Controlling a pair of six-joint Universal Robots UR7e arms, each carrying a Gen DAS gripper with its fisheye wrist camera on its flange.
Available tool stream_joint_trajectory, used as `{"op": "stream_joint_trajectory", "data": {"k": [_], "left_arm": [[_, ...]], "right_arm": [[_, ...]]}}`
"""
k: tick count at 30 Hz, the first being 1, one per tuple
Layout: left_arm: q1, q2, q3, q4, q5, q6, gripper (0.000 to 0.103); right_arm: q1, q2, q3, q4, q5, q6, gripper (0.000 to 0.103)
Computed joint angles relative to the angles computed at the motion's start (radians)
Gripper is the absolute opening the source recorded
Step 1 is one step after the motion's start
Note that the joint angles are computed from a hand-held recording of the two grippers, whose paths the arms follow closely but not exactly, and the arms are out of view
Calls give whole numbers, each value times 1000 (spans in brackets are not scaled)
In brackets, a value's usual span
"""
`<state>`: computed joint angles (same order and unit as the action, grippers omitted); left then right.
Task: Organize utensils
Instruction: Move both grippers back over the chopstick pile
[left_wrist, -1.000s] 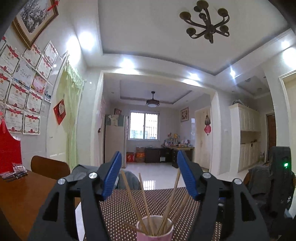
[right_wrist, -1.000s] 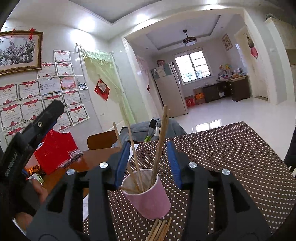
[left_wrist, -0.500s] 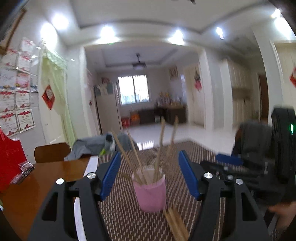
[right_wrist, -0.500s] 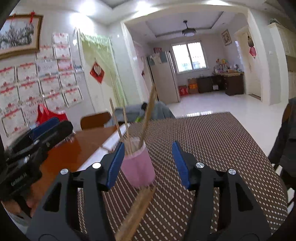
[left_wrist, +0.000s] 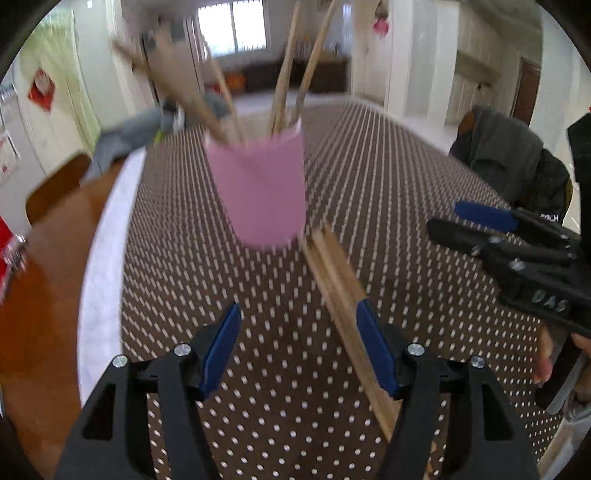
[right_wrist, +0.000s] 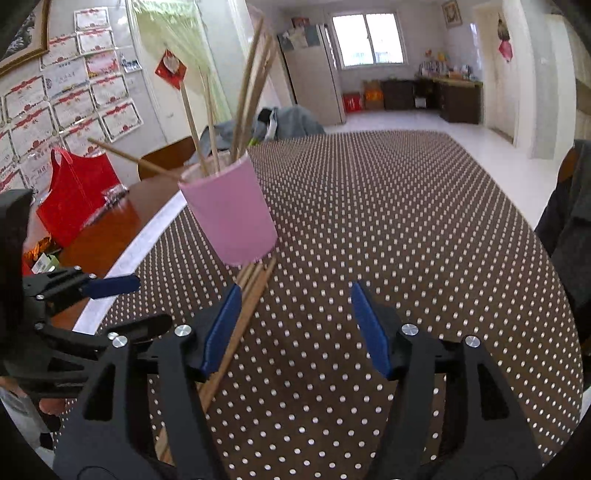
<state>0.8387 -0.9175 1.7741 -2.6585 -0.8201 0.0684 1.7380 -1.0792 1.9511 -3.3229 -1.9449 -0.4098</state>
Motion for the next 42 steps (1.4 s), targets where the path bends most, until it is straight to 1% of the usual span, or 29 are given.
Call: {"op": "stream_joint_trajectory", "data": {"k": [2, 4, 7, 9, 11, 15, 18, 22, 23, 24, 27, 31, 32, 34, 36, 37, 39, 42], "left_arm": [[14, 7, -23, 78, -13, -35, 64], [22, 15, -41, 121, -12, -58, 64], [28, 25, -51, 143, -18, -64, 64], [31, 37, -57, 158, 0, -72, 64], [37, 45, -66, 172, -4, -78, 64], [38, 54, -70, 151, -1, -66, 64], [40, 74, -97, 151, 6, -64, 65], [53, 93, -146, 204, -9, -110, 69], [60, 107, -170, 243, -7, -127, 70], [60, 116, -181, 240, 10, -127, 72], [65, 114, -191, 257, -1, -146, 72], [70, 101, -182, 247, -6, -115, 71], [73, 97, -180, 248, -9, -107, 70], [78, 83, -172, 247, -22, -84, 64], [84, 70, -169, 253, -28, -72, 51], [90, 69, -170, 249, -30, -63, 48], [96, 65, -171, 245, -35, -52, 38], [107, 58, -169, 231, -51, -41, 31]], "right_arm": [[-3, 0, -4, 25, -9, 10, 63], [-8, 1, -4, 44, -9, 18, 63], [-8, 6, -8, 53, -8, 23, 63], [-11, 8, -7, 57, -4, 26, 63], [-14, 6, -4, 59, 2, 29, 63], [-17, 6, -3, 62, 8, 27, 63], [-18, 11, -4, 58, 7, 20, 63], [-16, 17, -4, 58, -4, 4, 64], [-16, 18, -4, 58, -4, 3, 64], [-13, 22, -8, 61, -7, 5, 64], [-15, 20, -5, 61, -4, 6, 64], [-18, 17, -5, 78, -3, 16, 64], [-19, 15, -5, 84, -2, 14, 64], [-18, 14, -3, 90, -5, 11, 64], [-17, 14, -5, 98, -10, 7, 64], [-16, 15, -6, 104, -14, 6, 64], [-11, 22, -13, 117, -27, 6, 64], [-2, 35, -29, 145, -65, 3, 64]]}}
